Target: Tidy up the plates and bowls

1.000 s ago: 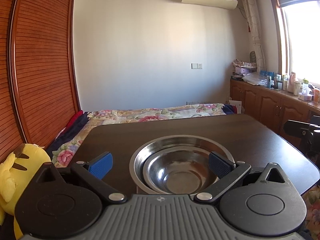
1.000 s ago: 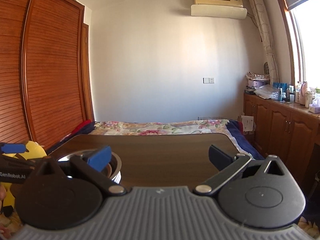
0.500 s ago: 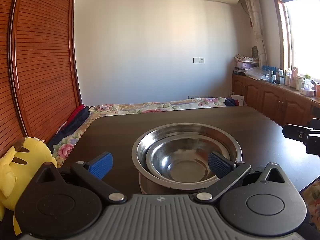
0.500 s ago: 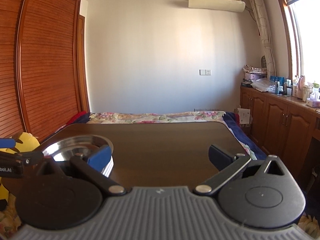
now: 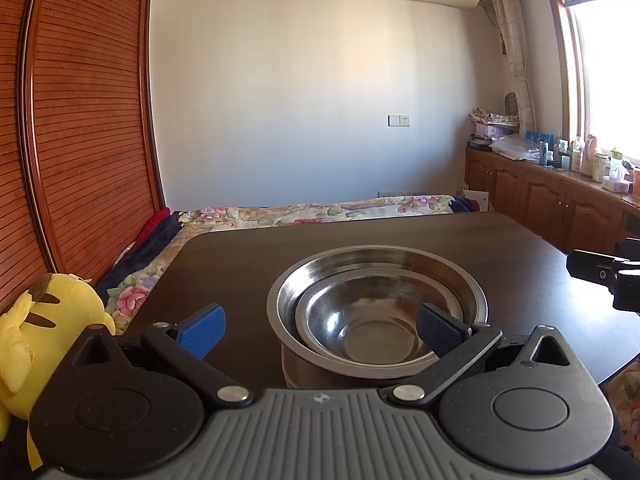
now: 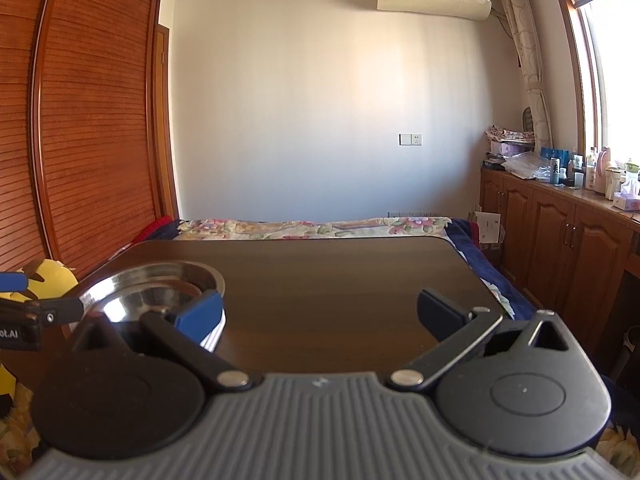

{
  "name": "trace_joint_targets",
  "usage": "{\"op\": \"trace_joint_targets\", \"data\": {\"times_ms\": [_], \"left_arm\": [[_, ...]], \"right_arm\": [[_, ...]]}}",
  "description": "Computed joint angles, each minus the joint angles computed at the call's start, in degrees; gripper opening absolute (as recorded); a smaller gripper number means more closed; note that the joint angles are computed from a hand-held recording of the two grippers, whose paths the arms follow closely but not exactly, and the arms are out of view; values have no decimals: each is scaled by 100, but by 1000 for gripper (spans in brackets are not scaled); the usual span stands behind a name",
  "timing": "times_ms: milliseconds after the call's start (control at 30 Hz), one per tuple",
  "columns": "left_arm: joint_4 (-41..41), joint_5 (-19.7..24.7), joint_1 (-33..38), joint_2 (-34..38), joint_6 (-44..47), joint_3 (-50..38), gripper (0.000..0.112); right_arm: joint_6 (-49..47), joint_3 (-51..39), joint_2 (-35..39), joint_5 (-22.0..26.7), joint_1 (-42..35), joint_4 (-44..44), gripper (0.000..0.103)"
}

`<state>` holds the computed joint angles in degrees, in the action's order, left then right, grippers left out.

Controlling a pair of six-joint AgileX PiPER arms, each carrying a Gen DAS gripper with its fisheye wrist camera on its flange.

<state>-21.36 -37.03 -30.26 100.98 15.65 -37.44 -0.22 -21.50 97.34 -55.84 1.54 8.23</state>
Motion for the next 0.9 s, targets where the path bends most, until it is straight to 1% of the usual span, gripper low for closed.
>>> {"op": "trace_joint_targets", "data": {"times_ms": [467, 900], "left_arm": [[36, -37, -3, 8, -36, 20, 103], [65, -110, -36, -92, -56, 124, 103]], "right_arm": [[143, -55, 31, 85, -138, -216, 103], [70, -42, 65, 41, -78, -110, 103]]}}
